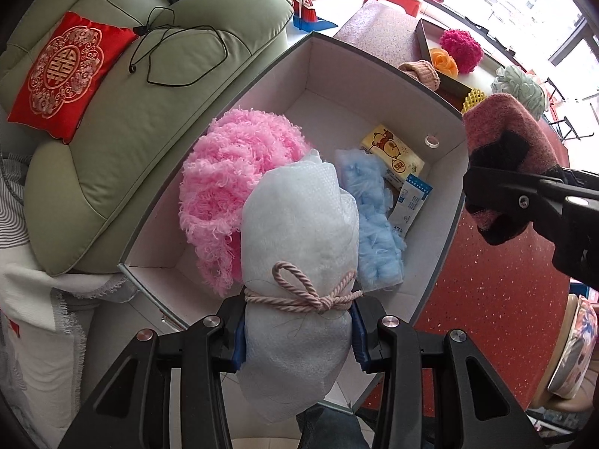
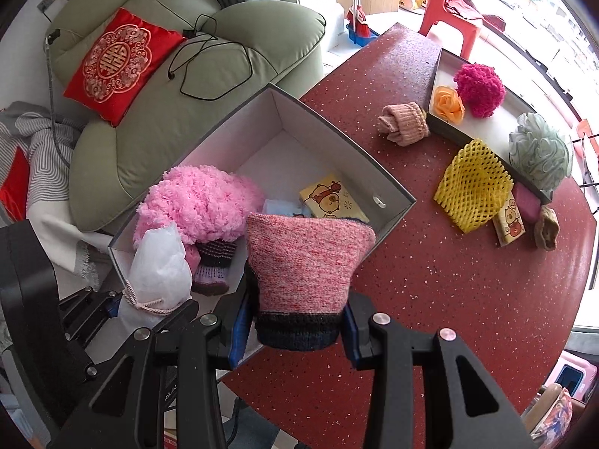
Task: Organize soft objects
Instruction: 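Lower the white bundle into the box with the left gripper while the right gripper lowers the sock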
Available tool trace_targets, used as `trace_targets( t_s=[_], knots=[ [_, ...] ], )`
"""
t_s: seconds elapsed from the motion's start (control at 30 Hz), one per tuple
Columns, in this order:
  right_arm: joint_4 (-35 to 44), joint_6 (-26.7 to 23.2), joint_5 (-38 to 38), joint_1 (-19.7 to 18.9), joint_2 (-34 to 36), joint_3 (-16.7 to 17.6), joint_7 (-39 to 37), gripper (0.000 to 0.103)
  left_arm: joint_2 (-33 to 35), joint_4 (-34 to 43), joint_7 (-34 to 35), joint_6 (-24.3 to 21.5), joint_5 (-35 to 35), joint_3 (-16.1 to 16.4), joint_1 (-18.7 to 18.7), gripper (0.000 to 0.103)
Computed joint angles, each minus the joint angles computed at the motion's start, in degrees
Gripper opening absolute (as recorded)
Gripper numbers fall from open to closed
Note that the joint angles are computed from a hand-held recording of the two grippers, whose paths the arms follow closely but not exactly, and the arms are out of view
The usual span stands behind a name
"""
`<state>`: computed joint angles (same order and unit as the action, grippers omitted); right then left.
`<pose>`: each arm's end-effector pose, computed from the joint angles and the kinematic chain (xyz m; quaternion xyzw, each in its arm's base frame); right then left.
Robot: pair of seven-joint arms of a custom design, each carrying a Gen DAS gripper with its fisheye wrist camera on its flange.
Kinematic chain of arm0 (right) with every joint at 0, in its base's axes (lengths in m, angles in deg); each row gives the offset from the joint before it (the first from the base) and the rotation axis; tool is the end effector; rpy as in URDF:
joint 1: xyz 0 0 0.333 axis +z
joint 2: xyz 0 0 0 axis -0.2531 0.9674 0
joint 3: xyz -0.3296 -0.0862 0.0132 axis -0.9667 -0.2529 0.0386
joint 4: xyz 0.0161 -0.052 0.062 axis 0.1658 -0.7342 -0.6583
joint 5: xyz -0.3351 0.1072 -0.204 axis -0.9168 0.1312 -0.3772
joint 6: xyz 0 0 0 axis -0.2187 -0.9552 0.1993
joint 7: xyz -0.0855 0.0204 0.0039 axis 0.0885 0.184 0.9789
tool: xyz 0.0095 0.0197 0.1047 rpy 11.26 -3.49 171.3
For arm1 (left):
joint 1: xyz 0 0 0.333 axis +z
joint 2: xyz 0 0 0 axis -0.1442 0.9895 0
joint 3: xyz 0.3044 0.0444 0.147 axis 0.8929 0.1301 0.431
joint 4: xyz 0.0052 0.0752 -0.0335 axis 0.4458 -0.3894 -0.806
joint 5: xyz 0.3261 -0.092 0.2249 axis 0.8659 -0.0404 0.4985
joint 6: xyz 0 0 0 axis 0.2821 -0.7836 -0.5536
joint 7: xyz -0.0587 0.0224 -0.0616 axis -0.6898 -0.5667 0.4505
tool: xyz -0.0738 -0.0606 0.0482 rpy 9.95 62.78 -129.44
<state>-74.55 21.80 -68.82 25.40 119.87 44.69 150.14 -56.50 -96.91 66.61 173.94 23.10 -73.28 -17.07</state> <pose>0.5480 0.4661 0.6867 -0.5390 0.8310 -0.0607 0.1234 0.6032 -0.2049 0.6241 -0.4384 0.8922 -0.1057 0.0219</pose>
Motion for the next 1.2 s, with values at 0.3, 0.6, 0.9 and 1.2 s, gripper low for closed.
trace_targets(
  t_s=[0.3,0.6,0.9,1.2],
  knots=[
    [1.9,-1.2,2.1,-1.2,1.8,0.0,-0.9,0.044,1.5,1.7,0.2,-1.4,0.1,-0.2,-0.5,0.044],
    [3.3,-1.7,3.2,-1.9,3.1,-0.1,-1.3,0.044,2.6,3.0,0.9,-1.3,0.2,-0.4,-1.2,0.044],
    [8.0,-3.6,3.9,-1.9,5.9,-1.0,-2.3,0.044,3.5,3.8,0.9,-1.3,1.1,-0.4,-1.6,0.044],
    [9.1,-5.0,4.7,-2.6,7.2,-0.9,-3.9,0.05,3.5,3.2,1.8,-0.9,-0.5,-0.5,-1.4,0.086]
  ],
)
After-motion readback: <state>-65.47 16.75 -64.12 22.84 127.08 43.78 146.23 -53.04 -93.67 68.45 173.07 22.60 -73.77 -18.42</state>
